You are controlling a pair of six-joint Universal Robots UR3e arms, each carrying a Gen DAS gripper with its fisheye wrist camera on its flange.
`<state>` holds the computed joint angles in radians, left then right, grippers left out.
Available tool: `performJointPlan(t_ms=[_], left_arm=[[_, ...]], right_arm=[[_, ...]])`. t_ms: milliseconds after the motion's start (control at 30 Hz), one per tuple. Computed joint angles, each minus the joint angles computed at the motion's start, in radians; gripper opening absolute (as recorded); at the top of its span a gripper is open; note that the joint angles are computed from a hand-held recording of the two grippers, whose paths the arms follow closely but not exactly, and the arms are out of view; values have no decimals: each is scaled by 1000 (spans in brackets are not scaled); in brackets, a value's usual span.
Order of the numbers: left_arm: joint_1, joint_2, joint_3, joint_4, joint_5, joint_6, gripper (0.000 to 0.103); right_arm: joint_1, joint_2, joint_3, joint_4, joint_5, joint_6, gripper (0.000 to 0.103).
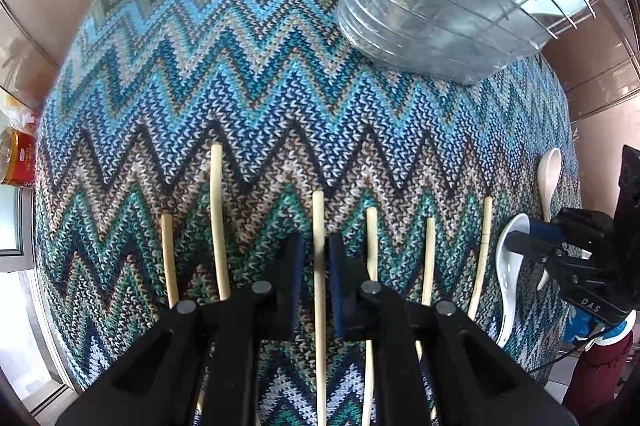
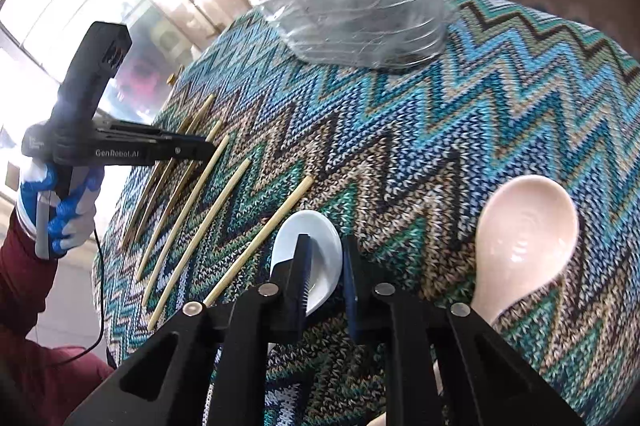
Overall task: Organize utensils
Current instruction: 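Grasp another bamboo chopstick with left tool while right tool grasps the white spoon, then lift both items to the wire holder while both tools drop them inside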
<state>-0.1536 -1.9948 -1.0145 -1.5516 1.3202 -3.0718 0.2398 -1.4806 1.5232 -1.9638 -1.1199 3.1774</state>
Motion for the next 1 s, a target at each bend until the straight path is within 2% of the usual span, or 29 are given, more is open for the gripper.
performJointPlan(t_ms=[133, 367, 533, 767, 867, 1000], left_arm=[[26, 13, -26, 9, -1, 12, 5], [36, 114, -180, 96, -4, 3, 4], [51, 251, -307, 160, -29, -1, 4], [104, 480, -388, 129, -83, 41, 4], [145, 577, -402, 100, -113, 72, 4], [143, 612, -307, 67, -120, 64, 4]], right_arm=[[-12, 23, -16, 18, 44, -13, 7], [-1, -71, 18, 28, 5, 2, 6], [38, -183, 36, 24, -85, 61, 5], [165, -294, -21, 62, -275, 170, 5], [223, -299, -88, 88, -357, 214, 5], [297, -270, -207, 123, -453, 265, 5]])
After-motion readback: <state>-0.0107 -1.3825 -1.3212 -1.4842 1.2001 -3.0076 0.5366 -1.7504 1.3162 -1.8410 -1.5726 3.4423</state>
